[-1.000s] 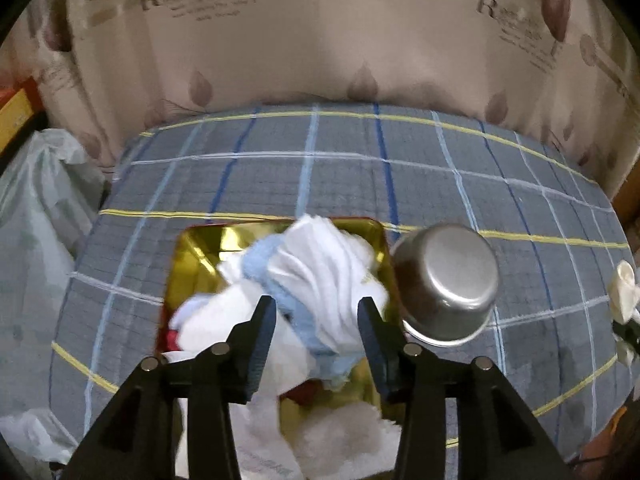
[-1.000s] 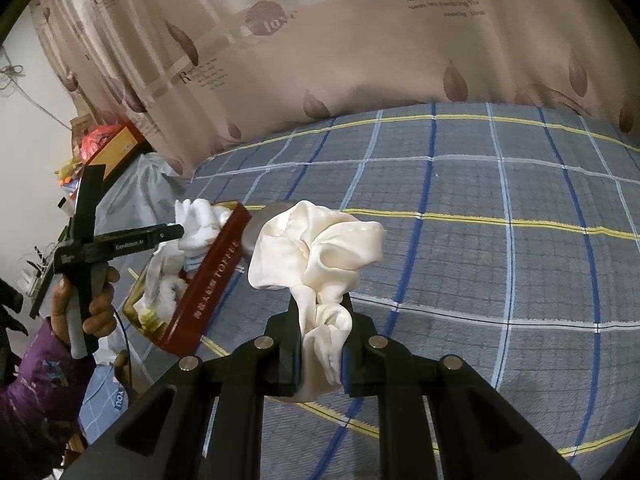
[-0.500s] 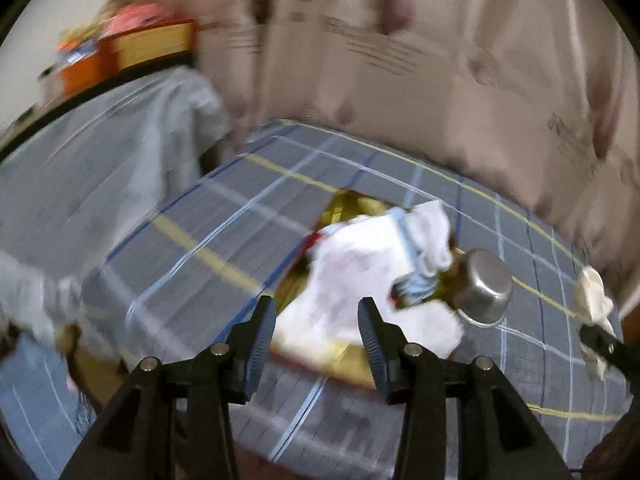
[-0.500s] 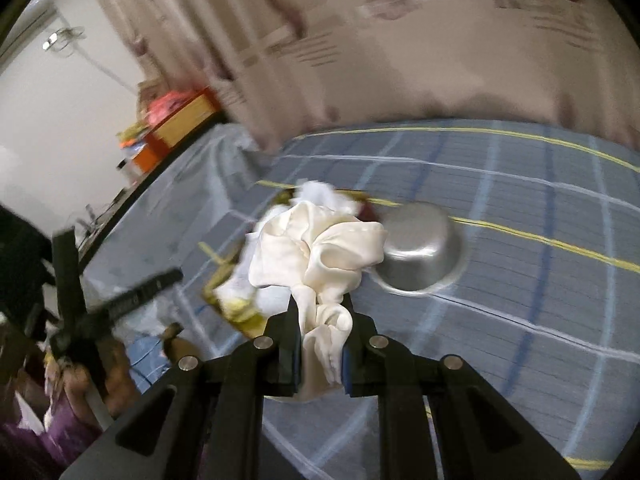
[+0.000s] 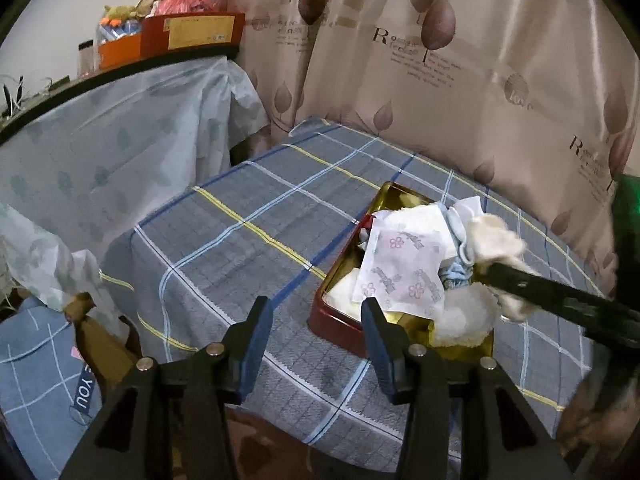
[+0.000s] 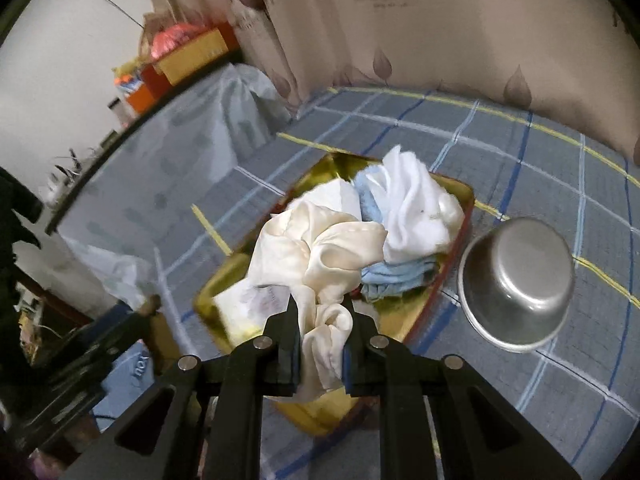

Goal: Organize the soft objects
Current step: 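Lower the cream cloth into the tray with the right gripper and release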

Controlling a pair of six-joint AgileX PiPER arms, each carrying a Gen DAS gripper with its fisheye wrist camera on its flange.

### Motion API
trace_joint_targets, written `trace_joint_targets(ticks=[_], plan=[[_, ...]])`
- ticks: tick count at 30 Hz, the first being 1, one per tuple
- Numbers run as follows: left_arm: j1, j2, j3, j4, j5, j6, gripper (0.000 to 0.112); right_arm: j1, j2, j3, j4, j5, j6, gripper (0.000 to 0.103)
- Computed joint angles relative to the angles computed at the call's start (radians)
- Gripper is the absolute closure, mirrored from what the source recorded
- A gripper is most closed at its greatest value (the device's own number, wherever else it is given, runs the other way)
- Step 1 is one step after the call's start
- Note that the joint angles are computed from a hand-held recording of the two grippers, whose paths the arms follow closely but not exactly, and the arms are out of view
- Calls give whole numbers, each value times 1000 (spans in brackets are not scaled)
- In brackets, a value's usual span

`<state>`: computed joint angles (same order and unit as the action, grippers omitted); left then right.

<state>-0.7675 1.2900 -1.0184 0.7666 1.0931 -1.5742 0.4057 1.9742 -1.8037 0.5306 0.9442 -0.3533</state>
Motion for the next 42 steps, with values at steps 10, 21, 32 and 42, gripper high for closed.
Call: trace_joint_targets(ticks=[10,21,32,42], plan=[[41,-28,24,-32,-53,15,65,55,208,-268,-117,113,124,88],[93,-25,34,-93,-84,45,65,69,438,-672,-163,246,224,88],[69,7,7,-96,-63,75,65,79,235,-307,-126,188,128,80],[34,16,-5,-50,-27,55,65,27,97,-165,-64,71,95,7]])
